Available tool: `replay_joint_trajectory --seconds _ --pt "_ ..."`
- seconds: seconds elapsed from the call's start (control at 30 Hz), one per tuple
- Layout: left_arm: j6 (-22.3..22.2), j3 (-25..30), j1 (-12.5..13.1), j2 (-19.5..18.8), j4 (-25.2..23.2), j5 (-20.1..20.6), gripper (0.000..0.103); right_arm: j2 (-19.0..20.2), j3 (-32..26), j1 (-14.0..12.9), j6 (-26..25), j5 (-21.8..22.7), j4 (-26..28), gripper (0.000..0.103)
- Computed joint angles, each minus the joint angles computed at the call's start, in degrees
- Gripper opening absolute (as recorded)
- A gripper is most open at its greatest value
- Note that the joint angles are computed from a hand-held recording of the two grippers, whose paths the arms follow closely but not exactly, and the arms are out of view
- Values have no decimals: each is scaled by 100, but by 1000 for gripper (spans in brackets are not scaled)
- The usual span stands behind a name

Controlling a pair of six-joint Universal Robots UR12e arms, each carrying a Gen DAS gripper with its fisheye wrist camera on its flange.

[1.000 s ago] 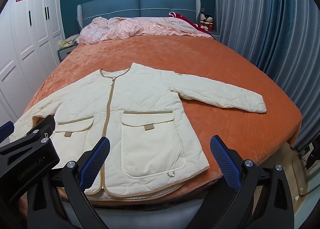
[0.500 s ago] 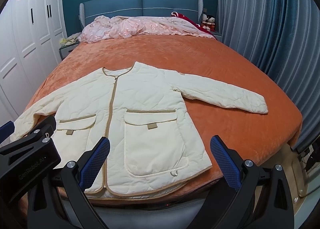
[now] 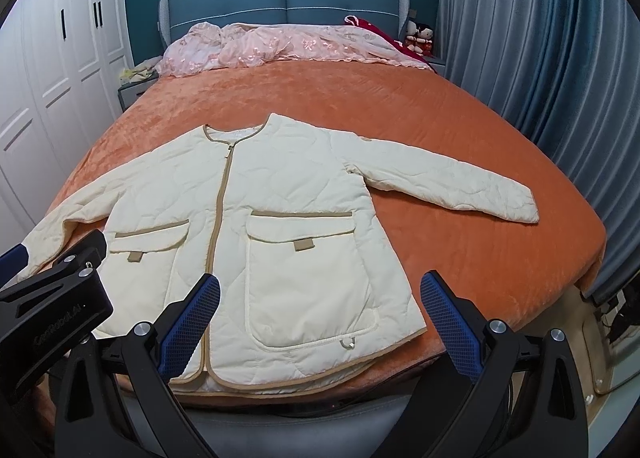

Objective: Fold large clothes
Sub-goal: 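Grasp the cream jacket sleeve with the right tool and fold it across the body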

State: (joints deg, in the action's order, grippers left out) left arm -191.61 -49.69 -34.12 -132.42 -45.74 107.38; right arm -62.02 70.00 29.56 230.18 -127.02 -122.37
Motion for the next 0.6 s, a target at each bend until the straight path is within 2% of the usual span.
replay_joint_trajectory --seconds 0.17,0.23,0.43,0.6 --pt "-77 252 30 -190 -208 122 98 -117 294 -220 152 54 -268 98" --pt "-83 381 48 -284 -231 133 98 -224 542 -394 228 132 -567 98" --pt "-300 1023 110 -685 -466 139 98 -554 1351 -1067 848 197 -1212 98" --pt "-490 1697 119 -1104 -804 451 98 -753 2012 -1654 1442 299 -1674 96"
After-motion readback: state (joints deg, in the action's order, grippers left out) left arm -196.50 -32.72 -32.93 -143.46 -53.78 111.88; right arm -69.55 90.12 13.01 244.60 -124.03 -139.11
